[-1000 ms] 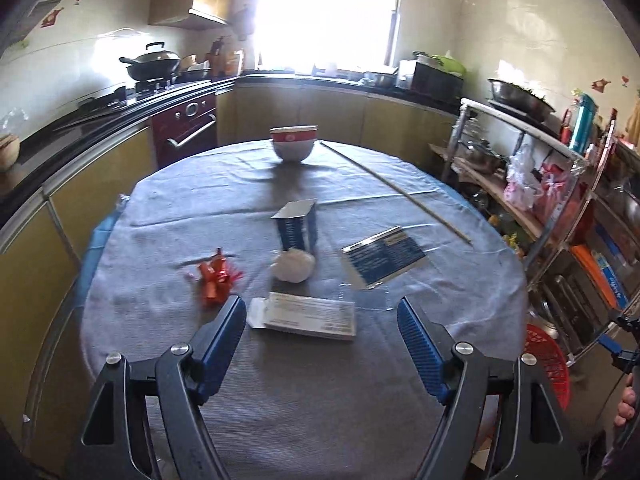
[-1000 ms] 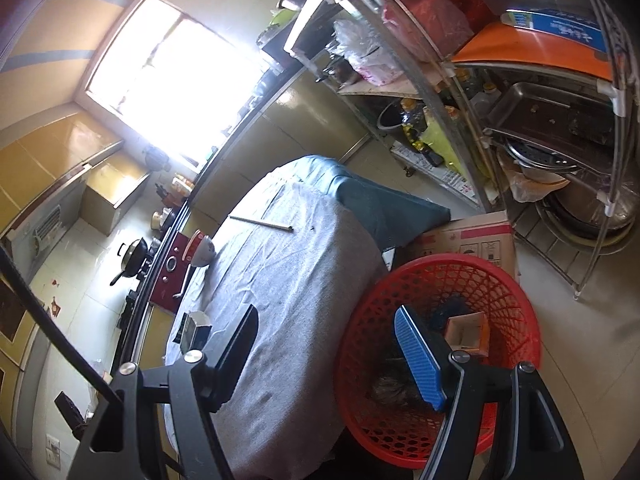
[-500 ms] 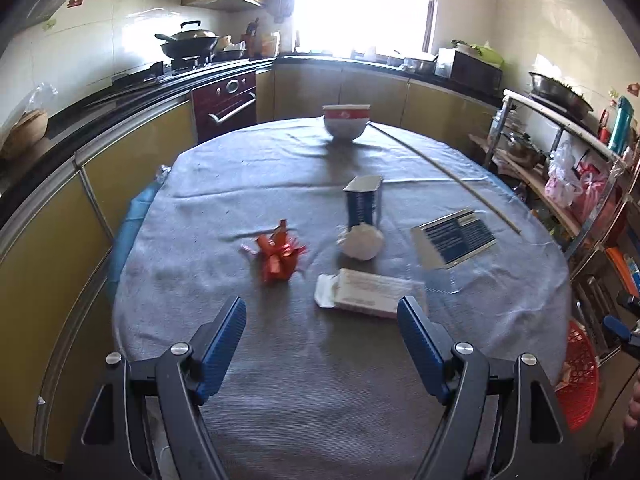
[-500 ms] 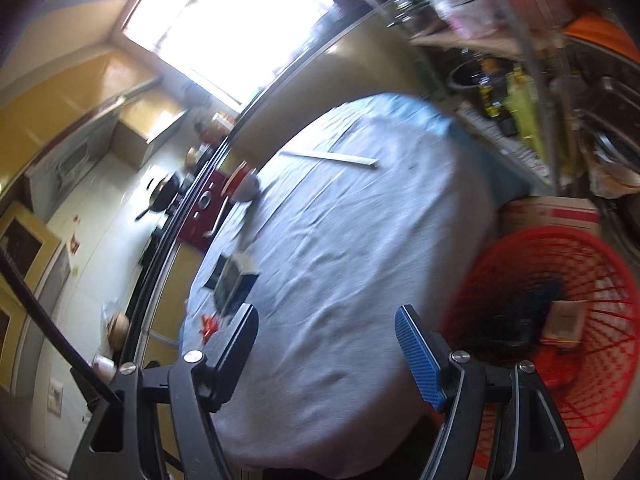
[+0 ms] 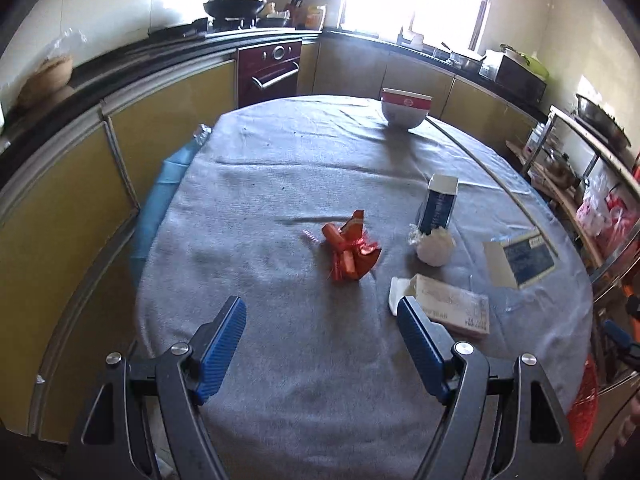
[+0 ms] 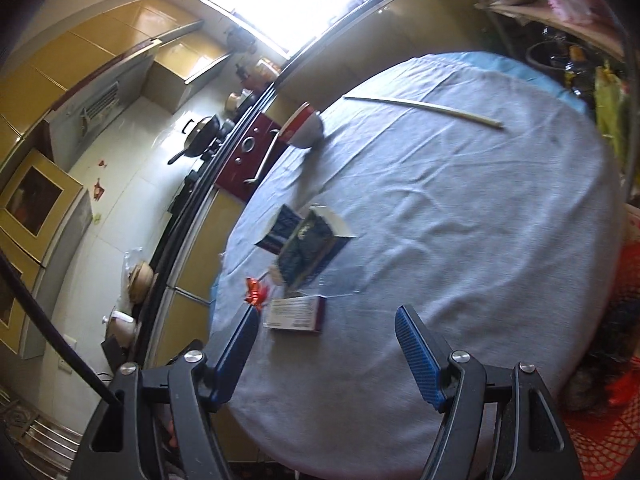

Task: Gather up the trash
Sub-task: 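Move both tools back over the table toward the orange wrapper, then grasp the orange snack wrapper with the left tool while the right tool grasps the blue carton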

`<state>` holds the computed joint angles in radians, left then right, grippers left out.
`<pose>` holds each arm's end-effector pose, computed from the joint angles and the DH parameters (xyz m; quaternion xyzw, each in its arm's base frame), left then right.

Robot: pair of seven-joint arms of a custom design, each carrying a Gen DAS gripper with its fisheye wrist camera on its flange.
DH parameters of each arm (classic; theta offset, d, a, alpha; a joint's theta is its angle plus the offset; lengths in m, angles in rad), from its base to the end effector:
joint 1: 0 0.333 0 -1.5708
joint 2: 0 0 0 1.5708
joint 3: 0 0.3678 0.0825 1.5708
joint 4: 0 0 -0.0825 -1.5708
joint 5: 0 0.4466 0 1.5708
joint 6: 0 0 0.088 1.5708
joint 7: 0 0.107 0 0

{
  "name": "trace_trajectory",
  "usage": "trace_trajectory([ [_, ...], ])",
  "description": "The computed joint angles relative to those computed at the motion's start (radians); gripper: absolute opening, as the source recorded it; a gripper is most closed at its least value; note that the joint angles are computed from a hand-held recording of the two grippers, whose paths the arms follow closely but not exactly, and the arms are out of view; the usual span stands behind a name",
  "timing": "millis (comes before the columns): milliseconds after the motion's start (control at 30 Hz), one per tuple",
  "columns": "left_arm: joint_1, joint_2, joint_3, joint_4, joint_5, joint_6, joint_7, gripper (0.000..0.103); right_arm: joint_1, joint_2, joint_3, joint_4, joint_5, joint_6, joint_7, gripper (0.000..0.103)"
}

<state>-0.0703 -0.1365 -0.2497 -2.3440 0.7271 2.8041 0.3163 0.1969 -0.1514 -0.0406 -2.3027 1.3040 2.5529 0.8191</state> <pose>0.5266 -0.2109 0.4572 -0.7552 0.5541 -0.2681 0.2254 0.5574 0.0739 0.4604 -0.5962 0.6574 0.0642 0.4563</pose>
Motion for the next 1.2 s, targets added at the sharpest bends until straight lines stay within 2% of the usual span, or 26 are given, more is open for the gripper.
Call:
trace_trajectory([
  [133, -0.013, 0.066, 0.027, 0.051, -0.087, 0.027, 0.087, 0.078, 0.008, 0.062, 0.015, 0.069, 0.000, -0.027, 0.036, 0.074],
  [300, -0.038, 0.157, 0.058, 0.132, -0.213, 0.011, 0.186, 0.078, -0.002, 0.154, 0.039, 0.175, -0.017, -0.075, 0.127, 0.074],
  [467, -0.064, 0.236, 0.086, 0.209, -0.293, -0.012, 0.260, 0.078, -0.019, 0.244, 0.070, 0.266, -0.061, -0.103, 0.297, 0.074],
  [667, -0.085, 0.316, 0.105, 0.284, -0.384, -0.039, 0.363, 0.078, -0.029, 0.330, 0.103, 0.339, -0.174, -0.069, 0.538, 0.074],
  [833, -0.107, 0.353, 0.124, 0.320, -0.390, -0.064, 0.395, 0.078, -0.022, 0.379, 0.120, 0.380, -0.299, -0.014, 0.710, 0.074],
  [900, -0.109, 0.362, 0.126, 0.327, -0.400, -0.063, 0.412, 0.074, -0.024, 0.398, 0.128, 0.400, -0.339, -0.011, 0.767, 0.074],
  [1067, -0.107, 0.386, 0.120, 0.345, -0.451, -0.078, 0.472, 0.048, -0.033, 0.429, 0.147, 0.426, -0.398, -0.002, 0.856, 0.074],
  [1133, -0.111, 0.390, 0.125, 0.345, -0.455, -0.075, 0.480, 0.046, -0.034, 0.438, 0.149, 0.429, -0.425, 0.008, 0.896, 0.074],
  [1200, -0.124, 0.391, 0.139, 0.341, -0.429, -0.054, 0.467, 0.043, -0.044, 0.440, 0.161, 0.426, -0.421, 0.020, 0.881, 0.073],
])
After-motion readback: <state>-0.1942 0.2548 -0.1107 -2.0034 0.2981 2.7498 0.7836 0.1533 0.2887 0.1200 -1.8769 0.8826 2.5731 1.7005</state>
